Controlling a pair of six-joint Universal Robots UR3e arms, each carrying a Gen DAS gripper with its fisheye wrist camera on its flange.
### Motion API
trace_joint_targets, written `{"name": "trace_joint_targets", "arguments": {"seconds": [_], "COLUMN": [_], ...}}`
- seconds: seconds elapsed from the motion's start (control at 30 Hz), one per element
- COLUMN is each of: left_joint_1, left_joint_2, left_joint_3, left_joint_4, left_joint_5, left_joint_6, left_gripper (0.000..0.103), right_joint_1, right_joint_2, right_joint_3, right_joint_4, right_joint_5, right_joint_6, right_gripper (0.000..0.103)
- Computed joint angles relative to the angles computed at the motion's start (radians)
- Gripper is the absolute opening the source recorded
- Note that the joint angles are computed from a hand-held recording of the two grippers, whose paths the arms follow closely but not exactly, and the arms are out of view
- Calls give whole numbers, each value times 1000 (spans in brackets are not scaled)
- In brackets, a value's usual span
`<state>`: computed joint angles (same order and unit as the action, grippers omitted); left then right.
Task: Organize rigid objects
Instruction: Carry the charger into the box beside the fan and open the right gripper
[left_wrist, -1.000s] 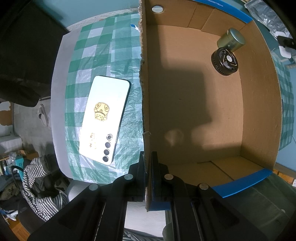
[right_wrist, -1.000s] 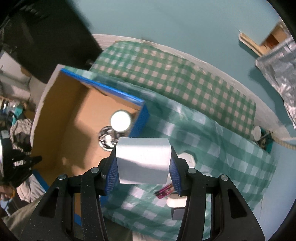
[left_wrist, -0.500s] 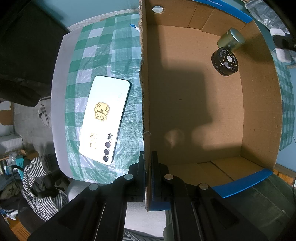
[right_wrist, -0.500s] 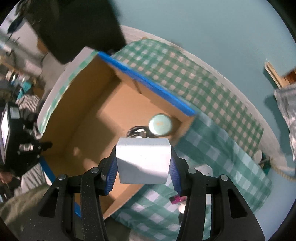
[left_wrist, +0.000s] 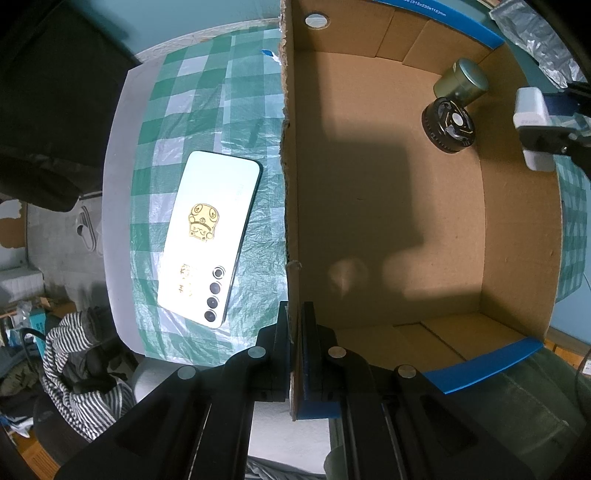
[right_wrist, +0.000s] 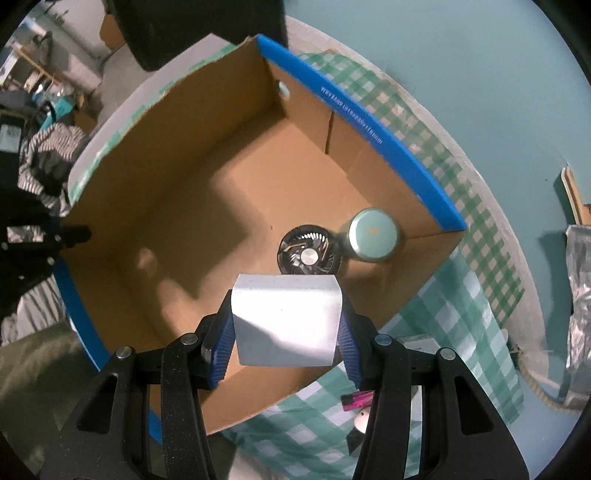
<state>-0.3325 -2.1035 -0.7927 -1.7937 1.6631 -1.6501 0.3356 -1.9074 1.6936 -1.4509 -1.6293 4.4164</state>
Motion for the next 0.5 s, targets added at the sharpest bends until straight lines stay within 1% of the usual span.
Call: {"name": "trace_joint_targets", "arguments": {"seconds": [0.2,0.37,0.5], "left_joint_1": [0,-1,0], "left_joint_2": [4,14,22], "left_joint_3": [-6,-27,-41], "left_joint_4": [3,17,25], "left_joint_5": [1,3,2], "left_joint_6": [4,9,12], "left_gripper": [4,4,4], "right_joint_1": [-1,10,14], "right_joint_2": [14,29,27], "right_joint_3": [10,-16,-32], "right_joint_4": [-2,21,42], "right_joint_5": [16,7,-3], "right_joint_6": [-29,-28,-13], "right_gripper": [50,50,57]}}
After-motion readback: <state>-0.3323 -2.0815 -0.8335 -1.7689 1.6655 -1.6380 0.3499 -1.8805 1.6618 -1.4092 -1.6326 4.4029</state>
